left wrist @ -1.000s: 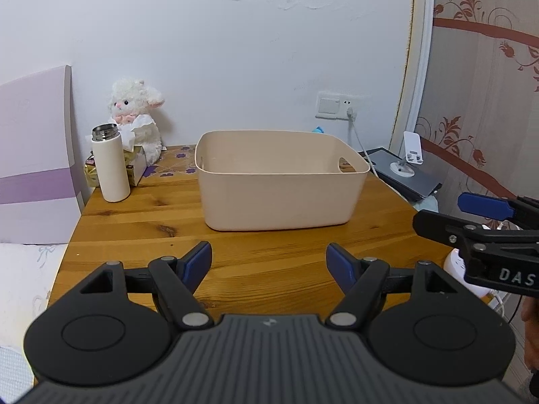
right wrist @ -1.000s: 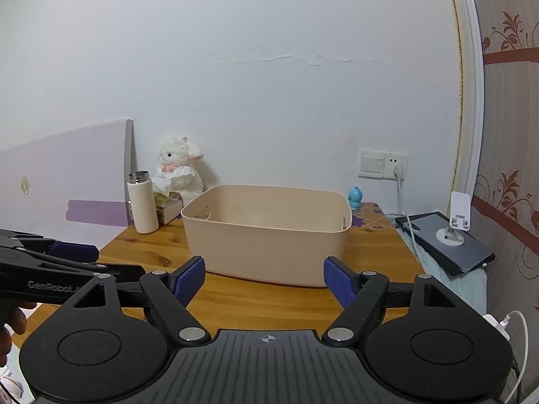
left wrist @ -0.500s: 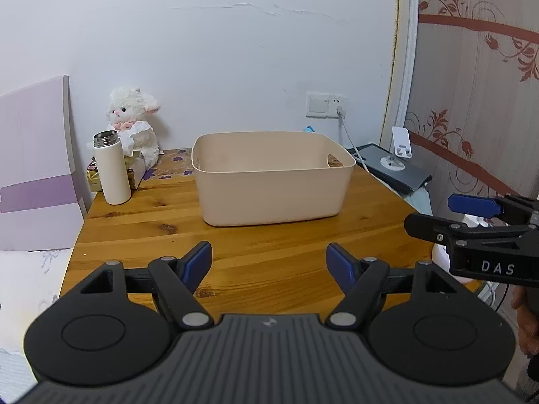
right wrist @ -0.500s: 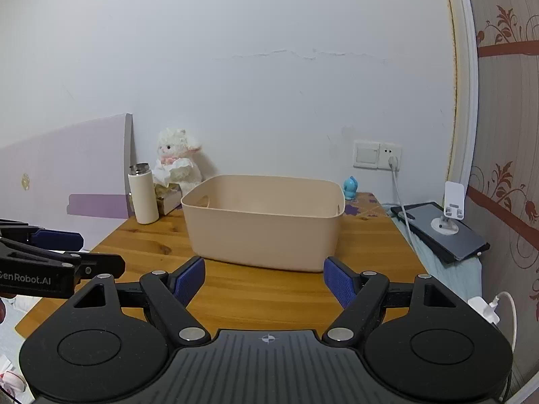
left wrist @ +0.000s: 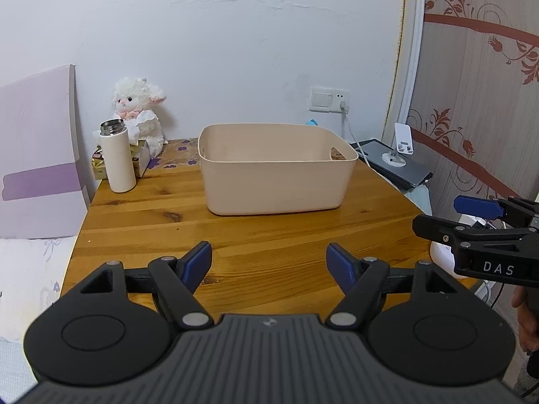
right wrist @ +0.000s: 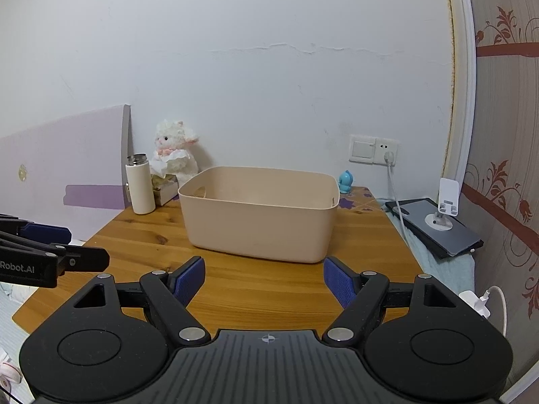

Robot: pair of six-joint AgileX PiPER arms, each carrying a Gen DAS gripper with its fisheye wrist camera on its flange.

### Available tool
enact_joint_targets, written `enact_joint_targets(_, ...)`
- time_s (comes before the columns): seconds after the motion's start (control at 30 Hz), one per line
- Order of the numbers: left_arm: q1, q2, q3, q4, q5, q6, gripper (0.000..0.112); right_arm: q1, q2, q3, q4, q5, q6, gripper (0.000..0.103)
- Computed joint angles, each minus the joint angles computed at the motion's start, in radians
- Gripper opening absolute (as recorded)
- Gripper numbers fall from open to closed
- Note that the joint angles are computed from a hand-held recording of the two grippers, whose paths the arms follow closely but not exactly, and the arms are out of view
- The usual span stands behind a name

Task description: Organize objects

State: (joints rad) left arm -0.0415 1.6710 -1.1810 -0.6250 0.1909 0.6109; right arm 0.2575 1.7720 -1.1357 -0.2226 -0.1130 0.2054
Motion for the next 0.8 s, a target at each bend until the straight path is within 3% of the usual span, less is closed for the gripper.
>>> enact_joint_targets(0.1,0.003,-0.013,0.014,0.006,-0.008,-0.010,0.084,0.001,-0.002,0.003,0.003,-0.001,-0.005,0.079)
enact_joint_targets(0.27,-0.007,-0.030,0.034,0.165,-0.033,-0.156,0.086,0.002,0.000,-0.002,-0.047,0.006,0.044,0.079)
enact_joint_targets(0.63,0.004,-0.042,0.037,0.211,-0.022,-0.204,0.086,0.001,0.007,-0.014,-0.163,0.015,0.161,0.079)
enact_joint_targets(0.8,0.018,-0.039,0.032,0.141,-0.013,-0.133,0.086,0.003,0.011,-0.018,-0.167,0.018,0.165,0.079)
